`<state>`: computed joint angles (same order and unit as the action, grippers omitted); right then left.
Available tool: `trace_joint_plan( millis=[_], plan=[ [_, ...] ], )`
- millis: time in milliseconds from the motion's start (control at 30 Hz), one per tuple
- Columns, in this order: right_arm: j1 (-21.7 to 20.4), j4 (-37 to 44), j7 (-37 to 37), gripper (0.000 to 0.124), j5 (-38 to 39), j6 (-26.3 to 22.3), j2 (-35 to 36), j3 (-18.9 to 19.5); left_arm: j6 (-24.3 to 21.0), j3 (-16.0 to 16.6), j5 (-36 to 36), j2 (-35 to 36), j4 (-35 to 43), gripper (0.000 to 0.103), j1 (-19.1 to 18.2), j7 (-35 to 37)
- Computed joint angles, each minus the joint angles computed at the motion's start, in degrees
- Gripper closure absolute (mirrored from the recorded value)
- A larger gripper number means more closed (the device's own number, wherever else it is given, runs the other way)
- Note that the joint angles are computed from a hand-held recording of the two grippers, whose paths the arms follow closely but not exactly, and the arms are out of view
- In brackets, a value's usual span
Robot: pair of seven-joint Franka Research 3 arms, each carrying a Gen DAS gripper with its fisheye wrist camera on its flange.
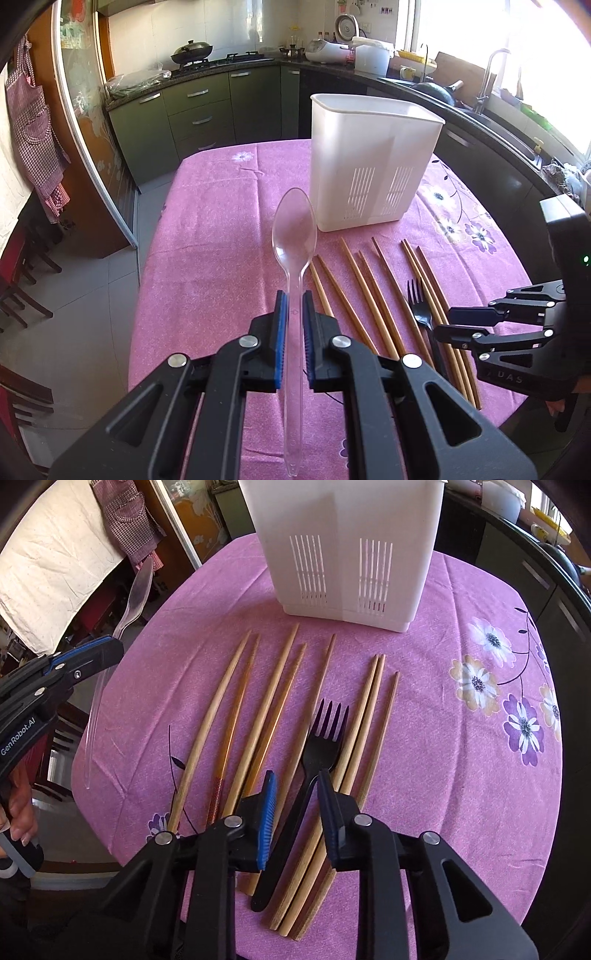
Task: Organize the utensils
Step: 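Grasp the black plastic fork with the right tool while the left tool holds the spoon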
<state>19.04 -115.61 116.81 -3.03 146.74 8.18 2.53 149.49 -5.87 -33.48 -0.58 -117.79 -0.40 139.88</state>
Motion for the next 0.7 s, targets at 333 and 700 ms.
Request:
trace_joint_plan(
  millis=[333,700],
  plan=[
    [0.62,2.03,2.74,0.113,-1.92,-3.17,2.84,-0.48,-0.79,0.4,-3.87,-1.02,-0.63,0.094,-0.29,4.45],
    [2.08,8.57,4.88,0.111,-3.36,-5.19,9.12,-2.1,-0.49,0.86,-6.14,-2.09,-1.49,0.094,-1.02,7.32]
  ],
)
